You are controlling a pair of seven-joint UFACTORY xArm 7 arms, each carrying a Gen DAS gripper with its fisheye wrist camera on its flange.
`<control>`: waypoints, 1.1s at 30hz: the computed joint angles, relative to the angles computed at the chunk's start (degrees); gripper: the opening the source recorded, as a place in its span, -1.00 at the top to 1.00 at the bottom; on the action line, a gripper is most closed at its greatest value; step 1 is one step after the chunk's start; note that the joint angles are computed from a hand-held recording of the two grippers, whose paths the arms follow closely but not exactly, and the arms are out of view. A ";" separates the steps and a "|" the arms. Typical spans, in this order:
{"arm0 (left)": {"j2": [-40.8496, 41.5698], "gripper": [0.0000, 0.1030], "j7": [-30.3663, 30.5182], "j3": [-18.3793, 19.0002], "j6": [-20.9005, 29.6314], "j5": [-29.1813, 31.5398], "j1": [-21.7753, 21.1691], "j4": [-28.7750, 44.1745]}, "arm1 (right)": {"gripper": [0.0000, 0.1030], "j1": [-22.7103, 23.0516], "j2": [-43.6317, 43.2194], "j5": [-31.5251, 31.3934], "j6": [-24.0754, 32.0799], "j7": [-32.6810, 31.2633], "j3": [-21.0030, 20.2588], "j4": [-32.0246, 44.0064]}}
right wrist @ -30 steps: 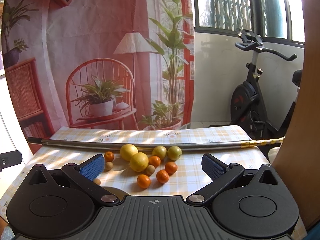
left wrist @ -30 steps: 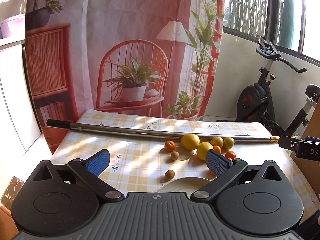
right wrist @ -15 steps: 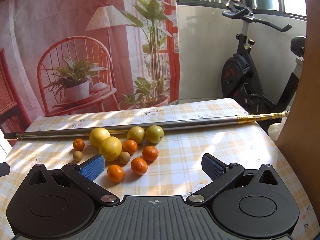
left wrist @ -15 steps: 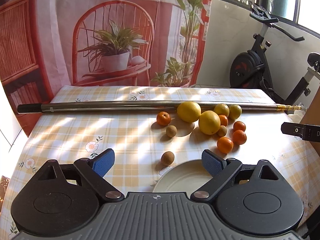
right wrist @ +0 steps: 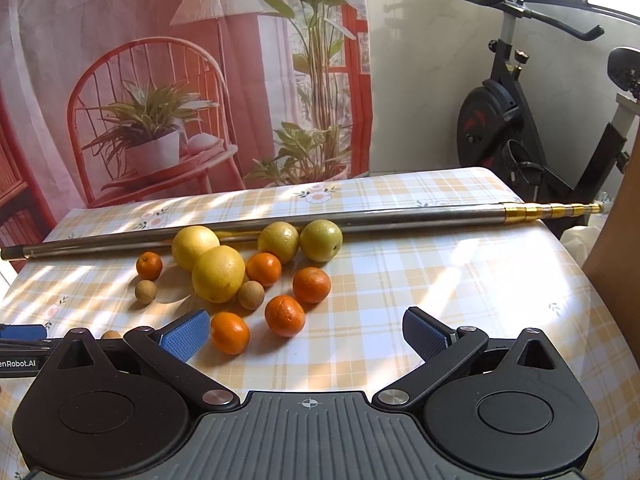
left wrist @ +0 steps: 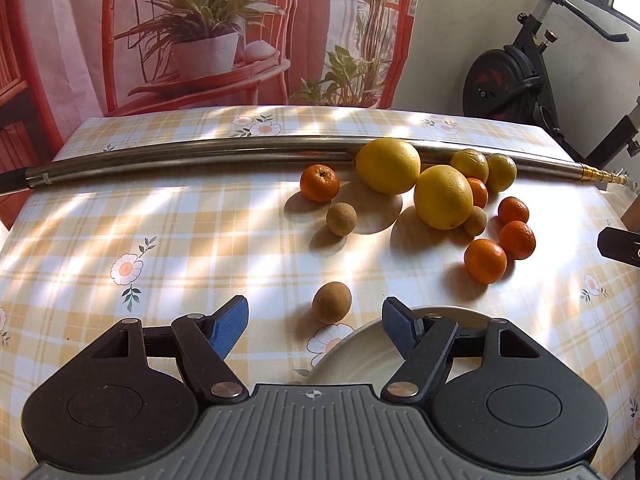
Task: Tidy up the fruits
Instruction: 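Lower the left tool onto a small brown fruit and close on it, then close the right tool on an orange while the left tool holds the brown fruit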
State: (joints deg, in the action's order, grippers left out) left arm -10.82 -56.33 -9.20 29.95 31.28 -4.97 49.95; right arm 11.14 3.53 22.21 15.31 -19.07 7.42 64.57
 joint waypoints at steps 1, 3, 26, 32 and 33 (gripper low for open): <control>0.74 -0.40 0.82 0.30 -0.39 -0.81 -0.18 0.37 | -0.98 -0.05 0.46 0.22 0.19 -0.03 0.01 0.38; 1.86 -0.31 1.99 0.79 -0.90 -2.10 -0.44 0.90 | -0.98 -0.28 1.17 1.01 0.68 -0.54 0.21 1.04; 5.86 0.47 1.32 3.06 -2.29 -1.12 -1.57 2.56 | -0.95 -2.26 4.83 2.61 3.45 -0.01 1.21 3.70; 3.83 0.47 -4.47 1.87 -1.20 5.61 -0.80 2.01 | -0.78 -2.03 5.84 0.92 0.93 -0.41 1.27 3.42; 3.42 0.47 -5.27 1.69 -1.34 6.32 -0.66 1.82 | -0.77 -2.15 6.02 0.88 0.30 -1.05 1.53 3.29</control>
